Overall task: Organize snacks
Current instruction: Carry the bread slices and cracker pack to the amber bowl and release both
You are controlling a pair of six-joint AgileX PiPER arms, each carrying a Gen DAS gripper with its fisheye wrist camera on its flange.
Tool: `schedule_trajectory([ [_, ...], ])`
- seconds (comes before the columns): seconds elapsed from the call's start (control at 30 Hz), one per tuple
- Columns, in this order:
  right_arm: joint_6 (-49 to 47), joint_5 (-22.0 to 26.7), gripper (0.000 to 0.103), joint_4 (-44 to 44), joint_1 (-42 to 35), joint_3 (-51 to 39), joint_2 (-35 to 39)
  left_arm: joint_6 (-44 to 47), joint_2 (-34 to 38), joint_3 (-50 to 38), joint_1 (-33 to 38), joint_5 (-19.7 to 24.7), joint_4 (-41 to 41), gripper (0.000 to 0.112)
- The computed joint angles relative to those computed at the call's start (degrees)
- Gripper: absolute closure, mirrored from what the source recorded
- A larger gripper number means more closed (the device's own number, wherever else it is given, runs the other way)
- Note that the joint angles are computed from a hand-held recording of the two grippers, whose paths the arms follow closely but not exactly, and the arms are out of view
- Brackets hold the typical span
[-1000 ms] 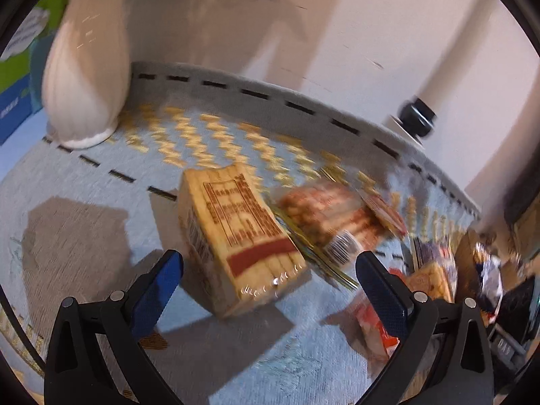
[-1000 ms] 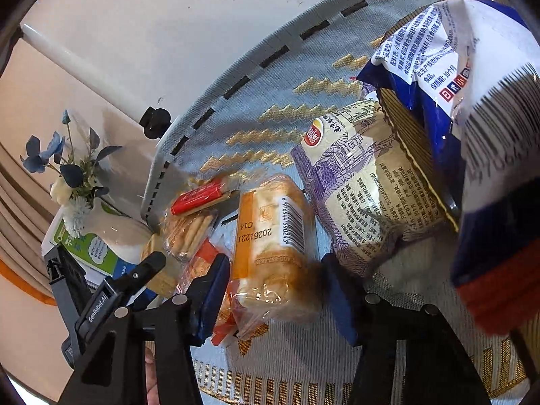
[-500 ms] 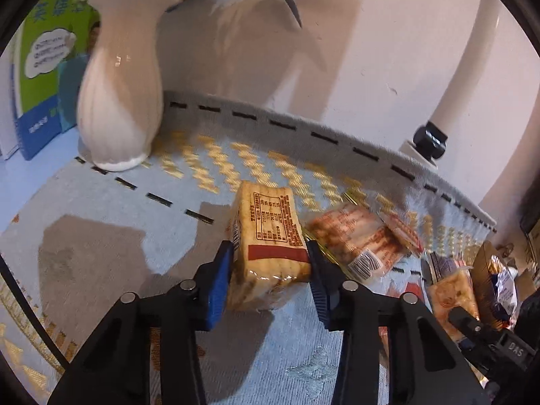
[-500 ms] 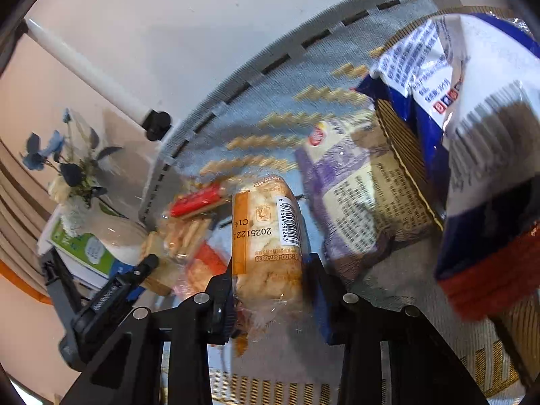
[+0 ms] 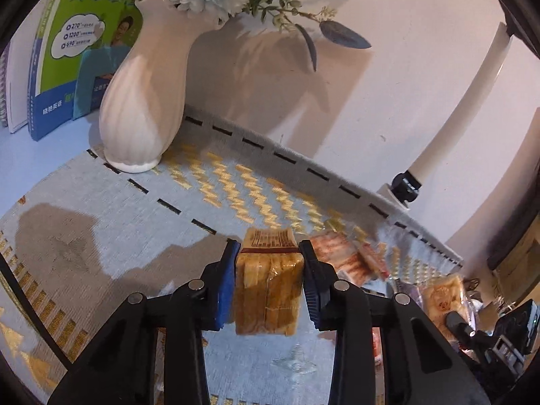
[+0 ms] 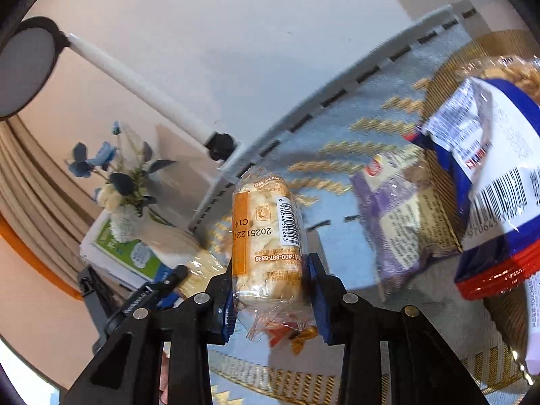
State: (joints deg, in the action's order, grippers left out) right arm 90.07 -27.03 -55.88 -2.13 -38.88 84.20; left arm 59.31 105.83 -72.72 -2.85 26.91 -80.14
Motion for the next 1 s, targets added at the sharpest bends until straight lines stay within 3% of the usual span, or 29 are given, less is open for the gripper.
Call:
schedule_trajectory([
  [0.1,-1.19,0.28,0.068,0.19,0.42,0.54,-2.78,1.16,-0.67,0.49,-0.86,-1.40,-0.17,0.080],
  [0.27,-2.55,0.77,0.068,0.15,-0.76,2.08,-8.66,4.71,-1.83,1.38,-0.20,0.69,-3.89,0.080],
  [0.43,5.41,1.16,0.068,-10.57,-6.82,1.97,-15.37,6.12,-4.88,1.91,-2.48,-0.64,-5.56,0.080],
  [0.53,9.07,2.88,0.068,-16.72,-12.45,2.82,-21.15,5.86,-7.25,2.29,-7.78,-5.98,-4.20,0.080],
  [0.6,10.61,4.05,0.068,-19.04,-16.36,3.82,-24.06,2.87,-7.24,0.92,-10.39,-4.71,-2.79,0.080],
  [0.7,14.61,2.02,0.068,-24.10,-24.41,4.19,-25.67,-2.35,-7.77,-1.44,-16.10,-6.33,1.61,0.080],
  [0.83,18.67,-2.69,0.067,-30.33,-34.98,2.90,-24.28,-6.17,-7.62,-5.08,-22.96,-5.79,4.76,0.080],
  [1.0,20.71,-1.70,0.068,-34.24,-40.31,1.16,-21.64,-14.44,-5.30,-12.06,-32.04,-7.03,13.10,0.080],
])
